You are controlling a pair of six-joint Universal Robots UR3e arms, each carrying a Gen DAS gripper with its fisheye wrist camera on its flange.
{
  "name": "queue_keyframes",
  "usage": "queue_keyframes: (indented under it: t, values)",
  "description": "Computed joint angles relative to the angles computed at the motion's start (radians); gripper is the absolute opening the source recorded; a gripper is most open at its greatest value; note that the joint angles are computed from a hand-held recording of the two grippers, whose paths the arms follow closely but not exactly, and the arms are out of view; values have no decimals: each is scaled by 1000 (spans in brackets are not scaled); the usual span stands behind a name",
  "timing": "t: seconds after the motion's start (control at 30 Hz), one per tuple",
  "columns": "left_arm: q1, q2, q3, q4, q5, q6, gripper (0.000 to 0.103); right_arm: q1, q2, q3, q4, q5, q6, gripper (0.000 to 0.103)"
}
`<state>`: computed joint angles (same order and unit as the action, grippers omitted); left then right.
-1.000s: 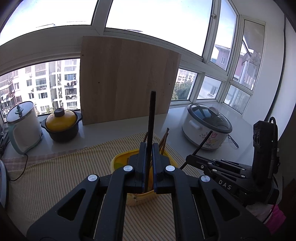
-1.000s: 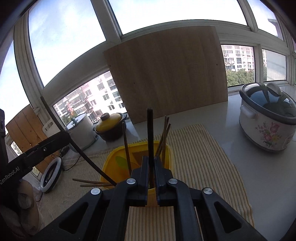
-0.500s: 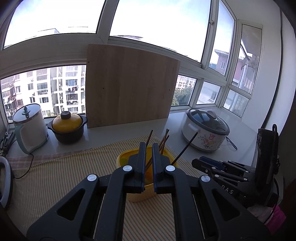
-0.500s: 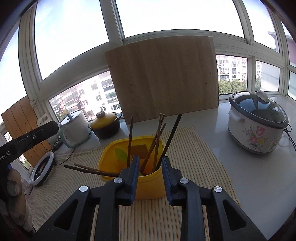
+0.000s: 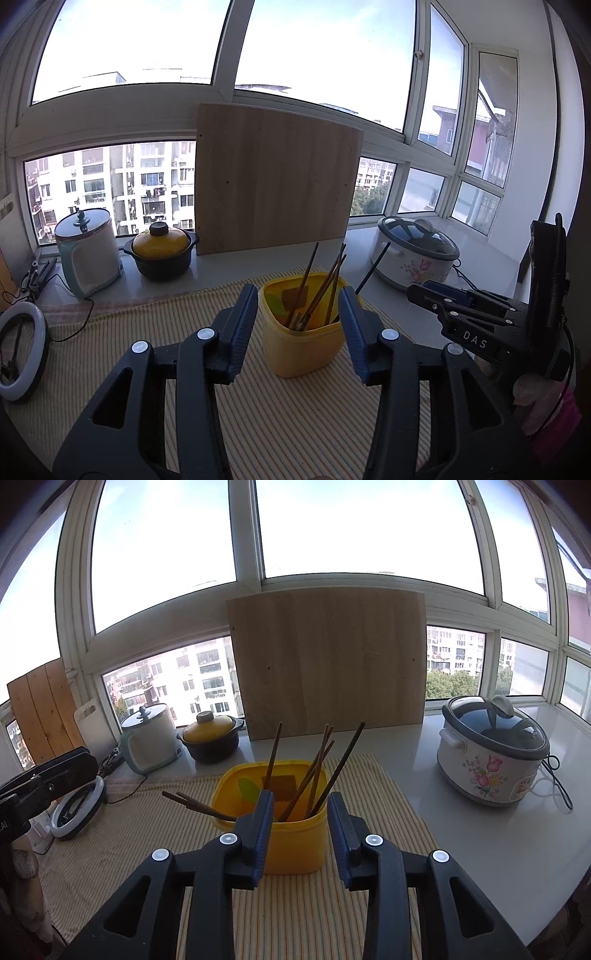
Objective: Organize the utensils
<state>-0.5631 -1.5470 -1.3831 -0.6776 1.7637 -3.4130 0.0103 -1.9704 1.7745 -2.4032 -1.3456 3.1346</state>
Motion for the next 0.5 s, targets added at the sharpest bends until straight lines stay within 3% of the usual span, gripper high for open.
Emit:
queue_keyframes:
  t: [0.07,0.13,0.23,0.3,0.5]
  values:
    - [-22,19,-30,12,45,-6,57,-1,-22,18,-1,2,6,40]
    - [-45,35,-54,17,95,-18,75,10,-39,38,-17,-17,9,49]
    - [-83,58,-95,39,167,-20,81,49,-53,60,-47,-78,13,59]
    - [-114,52,-98,43,220,-9,85,58,-64,66,-46,-89,15,76]
    - [-219,30,-118,62,378,-9,103,76,-96,97,-93,-134,51,98]
